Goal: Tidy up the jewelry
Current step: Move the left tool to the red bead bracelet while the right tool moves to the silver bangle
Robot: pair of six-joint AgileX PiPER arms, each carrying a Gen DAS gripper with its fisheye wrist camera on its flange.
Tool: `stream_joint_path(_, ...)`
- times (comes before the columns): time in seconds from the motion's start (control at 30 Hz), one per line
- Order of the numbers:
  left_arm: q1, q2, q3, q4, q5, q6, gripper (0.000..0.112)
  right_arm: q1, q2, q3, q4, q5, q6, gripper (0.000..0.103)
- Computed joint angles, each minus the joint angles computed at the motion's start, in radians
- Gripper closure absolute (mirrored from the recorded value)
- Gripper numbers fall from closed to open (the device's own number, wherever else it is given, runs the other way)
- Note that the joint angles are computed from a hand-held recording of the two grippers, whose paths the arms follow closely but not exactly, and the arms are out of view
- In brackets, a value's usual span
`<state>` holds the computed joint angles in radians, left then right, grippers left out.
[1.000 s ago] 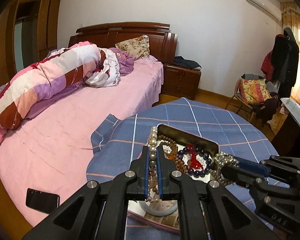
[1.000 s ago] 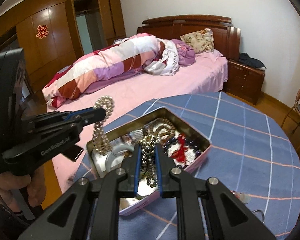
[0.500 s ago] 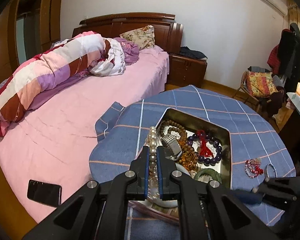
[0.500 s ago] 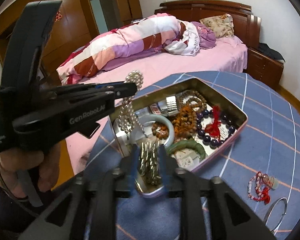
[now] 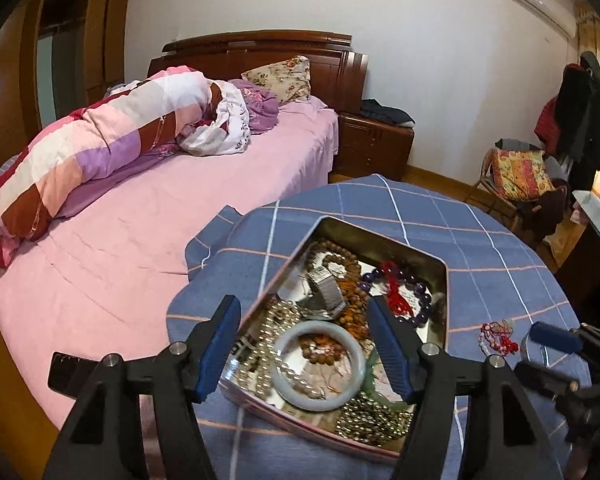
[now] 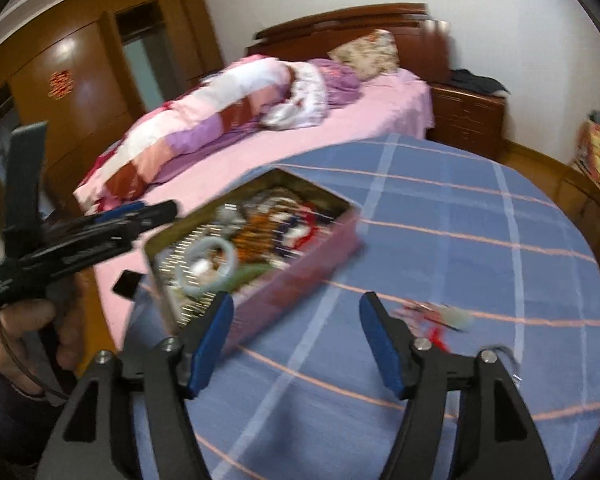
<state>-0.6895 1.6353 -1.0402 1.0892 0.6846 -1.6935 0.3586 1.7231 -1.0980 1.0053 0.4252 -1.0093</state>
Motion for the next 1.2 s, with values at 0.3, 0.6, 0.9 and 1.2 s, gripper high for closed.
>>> stream_joint_path(0.3, -0.067, 0.075, -0.096, -0.034, 0.044, 0.052, 0.046, -0.179, -0.019, 0.087, 0.049, -0.028, -0.057, 0.029)
stream_joint_path(0.6, -0.161, 0.21, -0.299, -0.088, 0.1, 0.21, 0.046, -0.265, -0.026, 0.119, 0.024, -0.059, -0.045, 0.025)
stream_joint_path(0.9, -0.194, 0.365, -0.514, -0.156, 0.141, 0.385, 0.046, -0.202, 0.025, 0.069, -0.237, -0.069, 0.184, 0.016)
stream_joint_path(1.2, -0.185, 0.437, -0.602, -0.212, 0.15, 0.457, 0.046, -0.176, 0.072, 0.02, -0.56, -0.071, 0.474, 0.036)
